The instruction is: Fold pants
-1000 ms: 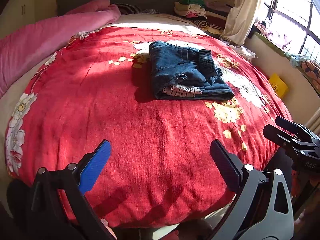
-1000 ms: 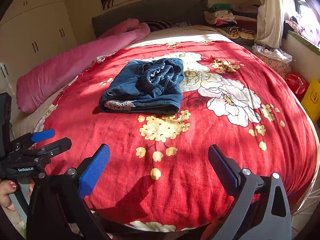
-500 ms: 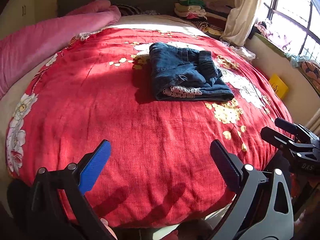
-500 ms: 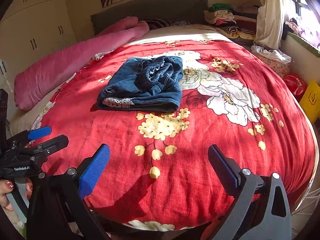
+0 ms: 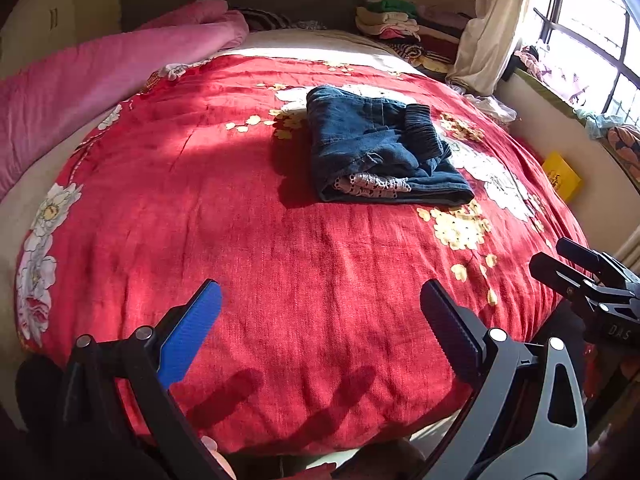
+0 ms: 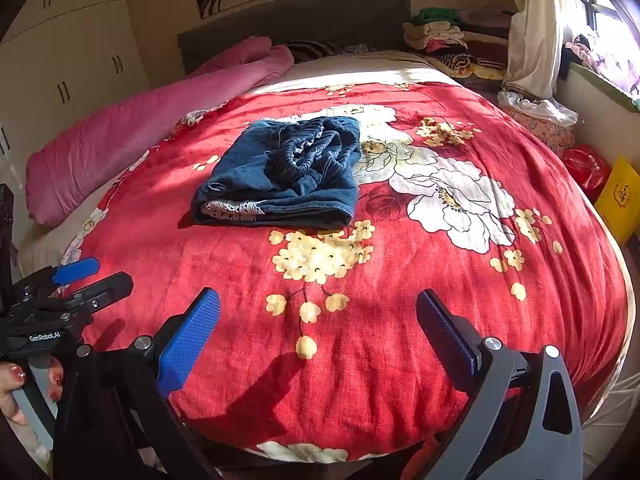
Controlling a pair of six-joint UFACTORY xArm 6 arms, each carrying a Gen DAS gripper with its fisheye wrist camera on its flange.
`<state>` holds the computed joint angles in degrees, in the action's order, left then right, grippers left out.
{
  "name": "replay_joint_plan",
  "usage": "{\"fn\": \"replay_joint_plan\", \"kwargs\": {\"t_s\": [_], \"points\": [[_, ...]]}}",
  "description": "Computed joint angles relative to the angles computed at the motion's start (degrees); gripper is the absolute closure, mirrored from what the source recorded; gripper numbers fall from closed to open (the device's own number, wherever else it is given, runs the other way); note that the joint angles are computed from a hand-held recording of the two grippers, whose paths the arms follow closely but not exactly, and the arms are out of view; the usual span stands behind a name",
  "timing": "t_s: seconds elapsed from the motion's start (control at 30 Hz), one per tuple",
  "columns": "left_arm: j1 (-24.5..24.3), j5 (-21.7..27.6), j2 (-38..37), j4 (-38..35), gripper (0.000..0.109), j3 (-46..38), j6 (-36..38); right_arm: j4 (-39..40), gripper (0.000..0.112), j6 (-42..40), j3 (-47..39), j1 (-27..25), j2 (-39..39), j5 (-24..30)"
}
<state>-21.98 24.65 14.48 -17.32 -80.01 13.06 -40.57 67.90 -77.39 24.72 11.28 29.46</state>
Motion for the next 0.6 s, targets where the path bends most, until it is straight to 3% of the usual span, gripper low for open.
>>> {"fn": "replay_joint_plan", "kwargs": {"t_s": [0.6], "points": [[0.02,0.62,-0.12,-0.37,0.015,-0.09,0.34,0.32,0.014,-0.28,-0.12,0.04,0.12,0.03]]}}
